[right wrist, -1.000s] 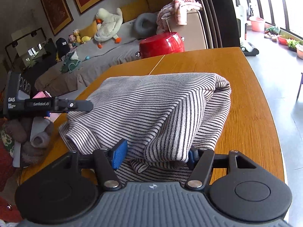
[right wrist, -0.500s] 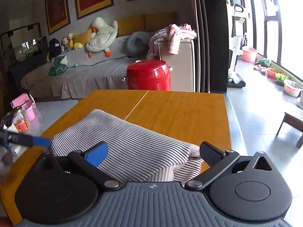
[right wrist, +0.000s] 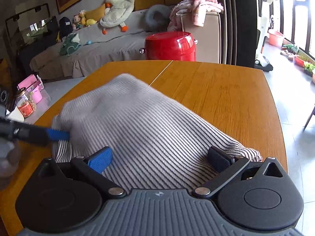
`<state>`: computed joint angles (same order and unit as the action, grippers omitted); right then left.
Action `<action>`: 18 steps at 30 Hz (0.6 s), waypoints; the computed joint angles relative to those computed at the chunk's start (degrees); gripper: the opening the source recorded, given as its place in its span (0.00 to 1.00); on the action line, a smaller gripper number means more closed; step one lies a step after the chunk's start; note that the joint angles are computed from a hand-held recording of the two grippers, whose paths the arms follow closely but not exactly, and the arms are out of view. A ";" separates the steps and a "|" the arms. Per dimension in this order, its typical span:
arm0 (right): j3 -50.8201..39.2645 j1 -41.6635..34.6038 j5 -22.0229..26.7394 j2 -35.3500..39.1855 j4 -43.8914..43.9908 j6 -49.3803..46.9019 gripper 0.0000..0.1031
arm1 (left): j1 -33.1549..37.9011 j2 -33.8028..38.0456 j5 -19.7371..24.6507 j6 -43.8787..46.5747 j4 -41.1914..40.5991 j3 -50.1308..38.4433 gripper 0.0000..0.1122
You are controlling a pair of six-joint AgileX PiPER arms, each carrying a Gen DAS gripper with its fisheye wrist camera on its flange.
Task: Fold clothes
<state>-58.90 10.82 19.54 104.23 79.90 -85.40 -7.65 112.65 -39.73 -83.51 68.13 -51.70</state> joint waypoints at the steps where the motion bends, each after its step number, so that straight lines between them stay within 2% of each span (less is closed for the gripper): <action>1: 1.20 0.57 -0.12 -0.89 -0.32 -0.36 1.00 | -0.07 0.50 0.82 0.72 -0.81 -0.88 0.90; 5: 4.82 2.05 4.69 -3.66 0.19 -0.30 1.00 | -0.79 1.72 5.85 3.79 -5.95 -4.02 0.90; 7: 5.83 3.30 6.57 -4.37 0.72 -0.18 1.00 | -1.35 1.49 8.33 7.59 -11.06 -4.15 0.90; 10: 7.11 6.73 3.65 -5.13 2.88 -1.40 1.00 | -1.15 1.81 8.05 12.97 -18.82 -3.18 0.90; 11: 7.32 7.80 2.20 -5.27 3.40 -1.39 1.00 | -0.66 2.03 6.74 13.59 -19.85 -2.64 0.90; 14: 7.00 9.58 -0.22 -5.42 2.52 3.01 1.00 | 0.58 2.24 2.96 14.89 -21.67 -0.69 0.90; 18: 5.64 12.39 -4.51 -4.70 -1.54 9.95 1.00 | 1.13 2.59 0.76 16.34 -22.19 0.22 0.90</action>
<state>-53.27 23.20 15.03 99.53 78.36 -75.45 -6.52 115.24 -38.97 -67.16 45.94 -51.48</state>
